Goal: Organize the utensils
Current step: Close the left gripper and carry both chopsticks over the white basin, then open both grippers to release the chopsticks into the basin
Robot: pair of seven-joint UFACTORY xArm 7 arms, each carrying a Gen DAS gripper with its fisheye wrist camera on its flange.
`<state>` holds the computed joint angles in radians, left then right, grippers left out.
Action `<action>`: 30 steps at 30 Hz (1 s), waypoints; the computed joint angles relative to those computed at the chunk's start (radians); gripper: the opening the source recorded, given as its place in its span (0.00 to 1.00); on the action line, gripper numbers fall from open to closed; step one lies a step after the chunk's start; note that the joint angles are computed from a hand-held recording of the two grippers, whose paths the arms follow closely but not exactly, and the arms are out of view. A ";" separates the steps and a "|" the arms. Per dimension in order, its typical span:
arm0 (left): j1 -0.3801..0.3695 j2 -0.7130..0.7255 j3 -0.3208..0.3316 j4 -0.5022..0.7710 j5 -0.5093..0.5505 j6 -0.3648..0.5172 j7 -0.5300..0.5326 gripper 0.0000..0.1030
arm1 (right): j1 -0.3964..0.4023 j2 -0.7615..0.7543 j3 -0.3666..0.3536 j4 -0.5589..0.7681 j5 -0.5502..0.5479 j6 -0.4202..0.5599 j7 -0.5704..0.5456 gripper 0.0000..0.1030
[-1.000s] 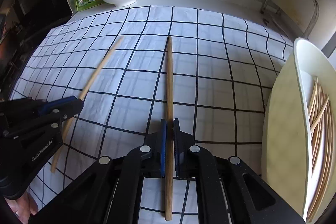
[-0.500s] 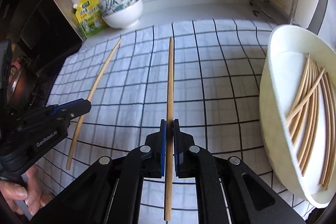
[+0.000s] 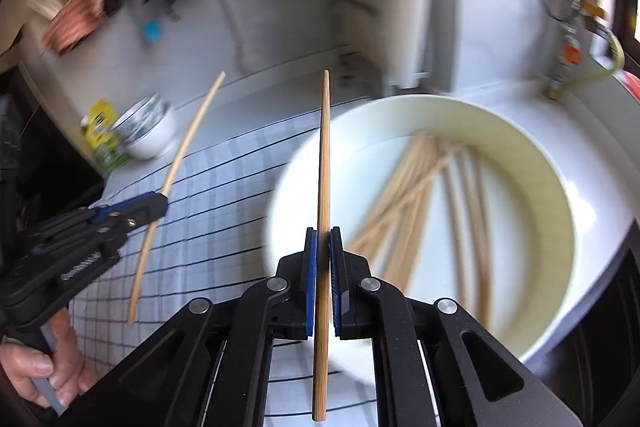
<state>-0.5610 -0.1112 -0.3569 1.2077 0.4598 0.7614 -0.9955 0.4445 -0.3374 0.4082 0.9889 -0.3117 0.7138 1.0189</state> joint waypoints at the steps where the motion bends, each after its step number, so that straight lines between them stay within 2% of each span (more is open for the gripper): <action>1: -0.006 0.052 -0.009 0.056 0.017 -0.012 0.014 0.07 | -0.005 -0.031 -0.018 -0.026 0.011 0.005 0.000 0.06; 6: -0.092 0.285 0.010 0.305 0.046 0.002 0.080 0.07 | -0.043 -0.116 -0.071 -0.111 0.059 0.016 -0.035 0.06; 10: -0.156 0.440 0.039 0.475 0.006 0.053 0.158 0.07 | -0.075 -0.132 -0.092 -0.155 0.096 -0.006 -0.068 0.06; 15: -0.216 0.542 0.090 0.588 -0.045 0.106 0.209 0.07 | -0.092 -0.145 -0.123 -0.211 0.155 -0.039 -0.121 0.06; 20: -0.266 0.583 0.153 0.649 -0.089 0.147 0.227 0.08 | -0.102 -0.152 -0.133 -0.234 0.189 -0.049 -0.156 0.06; 22: -0.280 0.581 0.176 0.649 -0.097 0.142 0.214 0.18 | -0.108 -0.154 -0.128 -0.234 0.197 -0.046 -0.155 0.07; 24: -0.285 0.562 0.191 0.626 -0.096 0.132 0.197 0.41 | -0.116 -0.159 -0.121 -0.233 0.196 -0.041 -0.150 0.15; 26: -0.293 0.545 0.202 0.611 -0.080 0.138 0.174 0.54 | -0.127 -0.174 -0.111 -0.239 0.187 -0.039 -0.136 0.23; 30: -0.300 0.513 0.208 0.593 -0.041 0.176 0.134 0.59 | -0.137 -0.197 -0.096 -0.234 0.171 -0.014 -0.123 0.26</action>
<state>-0.8613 0.4020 -0.1493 1.8002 0.4185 0.9371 -0.8612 0.3075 -0.5342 0.3126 0.7549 -0.1412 0.7001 0.8962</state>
